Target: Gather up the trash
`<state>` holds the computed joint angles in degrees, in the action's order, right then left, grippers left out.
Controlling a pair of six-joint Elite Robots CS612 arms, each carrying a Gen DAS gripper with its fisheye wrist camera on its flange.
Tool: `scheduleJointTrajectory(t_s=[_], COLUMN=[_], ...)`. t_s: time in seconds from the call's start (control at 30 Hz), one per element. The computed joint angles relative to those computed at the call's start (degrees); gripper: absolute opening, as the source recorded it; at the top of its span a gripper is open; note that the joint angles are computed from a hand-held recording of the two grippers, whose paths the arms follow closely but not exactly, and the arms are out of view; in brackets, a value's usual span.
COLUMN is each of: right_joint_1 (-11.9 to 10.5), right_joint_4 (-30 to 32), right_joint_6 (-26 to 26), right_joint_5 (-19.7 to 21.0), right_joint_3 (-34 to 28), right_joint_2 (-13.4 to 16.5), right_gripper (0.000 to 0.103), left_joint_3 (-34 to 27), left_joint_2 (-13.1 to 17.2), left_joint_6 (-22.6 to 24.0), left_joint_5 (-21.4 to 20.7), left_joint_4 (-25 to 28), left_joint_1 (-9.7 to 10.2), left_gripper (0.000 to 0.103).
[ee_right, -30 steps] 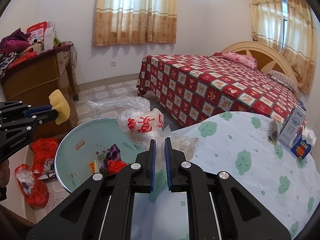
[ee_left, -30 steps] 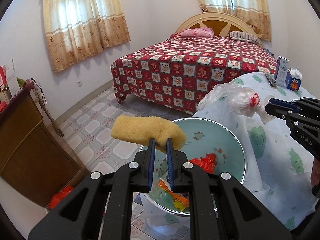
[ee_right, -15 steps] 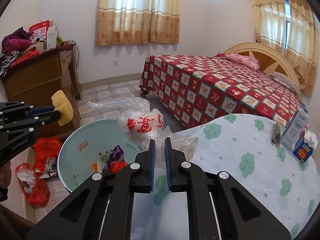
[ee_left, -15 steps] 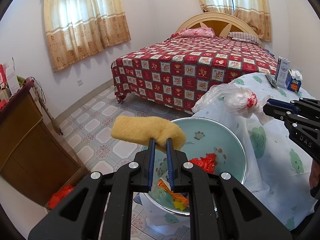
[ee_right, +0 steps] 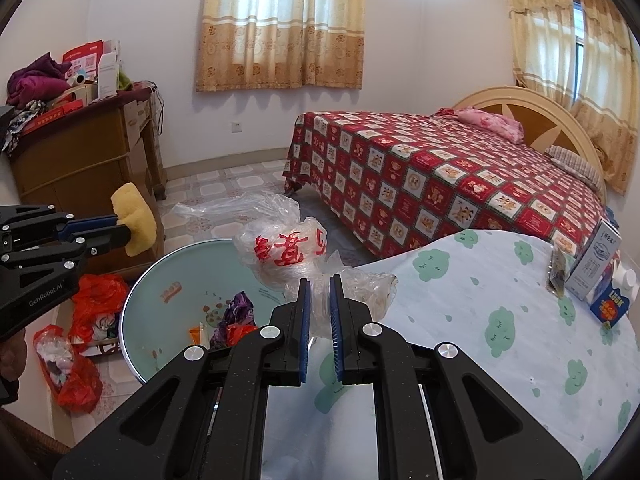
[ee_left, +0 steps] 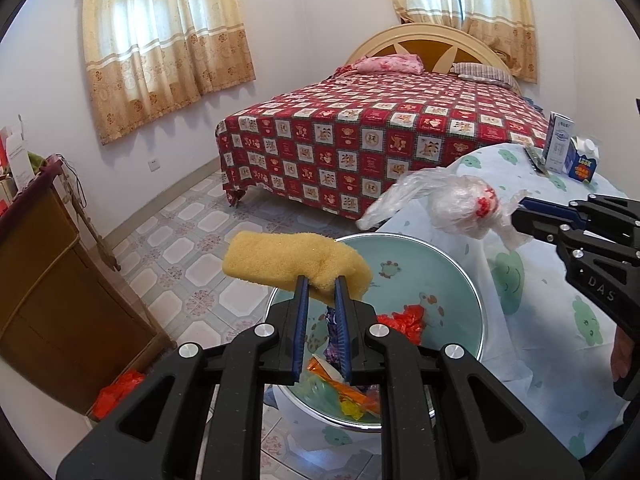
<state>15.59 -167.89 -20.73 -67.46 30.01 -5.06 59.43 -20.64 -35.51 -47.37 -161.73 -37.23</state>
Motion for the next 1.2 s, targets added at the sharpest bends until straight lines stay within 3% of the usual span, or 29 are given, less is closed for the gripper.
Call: scheduleJointTrajectory(t_s=[0.07, 0.13, 0.2, 0.33, 0.4, 0.5, 0.83, 1.2], right_joint_1=[0.0, 0.0, -0.1, -0.1, -0.3, -0.5, -1.6, -2.5], right_joint_4=[0.1, -0.2, -1.1, -2.6, -4.3, -7.0, -17.4, -23.2], right_joint_6=[-0.2, -0.2, 0.4, 1.7, 2.7, 4.3, 7.8, 8.4], right_joint_5=[0.6, 1.2, 1.2, 1.2, 1.0, 0.6, -1.3, -1.4], right_joint_3=[0.1, 0.1, 0.2, 1.2, 2.4, 5.1, 15.2, 20.0], right_joint_2=[-0.1, 0.0, 0.1, -0.3, -0.8, -2.1, -6.8, -9.3], right_gripper=[0.011, 0.014, 0.023, 0.036, 0.042, 0.048, 0.053, 0.056], left_joint_3=[-0.1, -0.2, -0.1, 0.1, 0.2, 0.4, 2.0, 2.8], left_joint_2=[0.1, 0.1, 0.1, 0.0, 0.0, -0.1, -1.1, -1.7], left_joint_6=[0.1, -0.1, 0.2, -0.9, -1.1, -1.5, 0.9, 3.7], left_joint_5=[-0.3, 0.2, 0.4, 1.4, 1.6, 2.6, 4.8, 6.9], left_joint_4=[-0.2, -0.5, -1.0, -1.4, -1.5, -2.1, -8.9, -13.0], left_joint_1=[-0.01, -0.09, -0.15, -0.24, -0.29, -0.48, -1.45, -2.34], left_gripper=[0.021, 0.035, 0.037, 0.06, 0.064, 0.079, 0.087, 0.093])
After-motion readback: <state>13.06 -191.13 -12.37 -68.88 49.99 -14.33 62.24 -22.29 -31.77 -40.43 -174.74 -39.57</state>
